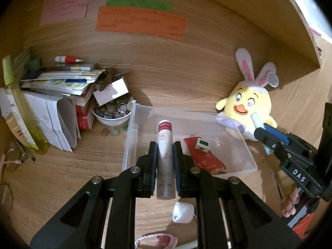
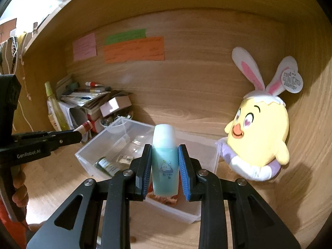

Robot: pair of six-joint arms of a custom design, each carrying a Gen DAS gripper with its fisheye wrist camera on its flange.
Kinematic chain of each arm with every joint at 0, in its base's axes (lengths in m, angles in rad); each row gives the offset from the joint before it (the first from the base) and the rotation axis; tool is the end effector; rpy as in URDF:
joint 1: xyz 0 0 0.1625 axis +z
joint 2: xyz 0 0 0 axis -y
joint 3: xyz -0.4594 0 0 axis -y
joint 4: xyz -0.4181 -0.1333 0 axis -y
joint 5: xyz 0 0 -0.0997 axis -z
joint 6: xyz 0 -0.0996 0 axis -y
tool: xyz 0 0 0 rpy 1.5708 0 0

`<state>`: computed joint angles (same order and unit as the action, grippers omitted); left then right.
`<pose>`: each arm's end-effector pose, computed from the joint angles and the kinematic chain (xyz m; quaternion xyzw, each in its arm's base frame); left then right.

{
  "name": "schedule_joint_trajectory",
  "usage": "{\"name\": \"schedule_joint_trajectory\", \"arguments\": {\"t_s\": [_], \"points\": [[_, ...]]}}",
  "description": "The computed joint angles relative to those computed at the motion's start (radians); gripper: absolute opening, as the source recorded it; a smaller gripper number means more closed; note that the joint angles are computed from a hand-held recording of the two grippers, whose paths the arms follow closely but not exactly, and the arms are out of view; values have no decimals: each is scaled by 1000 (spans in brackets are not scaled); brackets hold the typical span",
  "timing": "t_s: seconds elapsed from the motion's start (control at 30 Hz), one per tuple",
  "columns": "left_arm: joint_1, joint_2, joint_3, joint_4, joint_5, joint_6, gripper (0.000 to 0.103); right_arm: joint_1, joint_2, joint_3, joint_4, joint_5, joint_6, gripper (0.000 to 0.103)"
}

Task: Organize objects
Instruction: 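Carry the blue bottle and pink-capped tube over the clear bin and lower them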

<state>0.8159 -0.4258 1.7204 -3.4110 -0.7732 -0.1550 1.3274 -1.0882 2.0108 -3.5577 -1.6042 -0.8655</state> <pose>-0.2989 -0.6163 -0.0577 0.1623 0.8787 -0.3874 0.2268 -0.0187 -0.6146 0.2750 0.2556 -0.8228 0.4237 0.2793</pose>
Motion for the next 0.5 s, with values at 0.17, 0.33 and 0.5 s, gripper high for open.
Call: {"name": "schedule_joint_trajectory", "arguments": {"t_s": [0.17, 0.33, 0.5], "points": [[24, 4, -29, 45, -13, -20, 14, 2, 26, -43, 15, -23, 8, 23], [47, 18, -65, 101, -13, -26, 14, -8, 54, -87, 67, -57, 30, 23], [76, 29, -94, 144, -47, -41, 14, -11, 83, -123, 102, -100, 35, 23]]}}
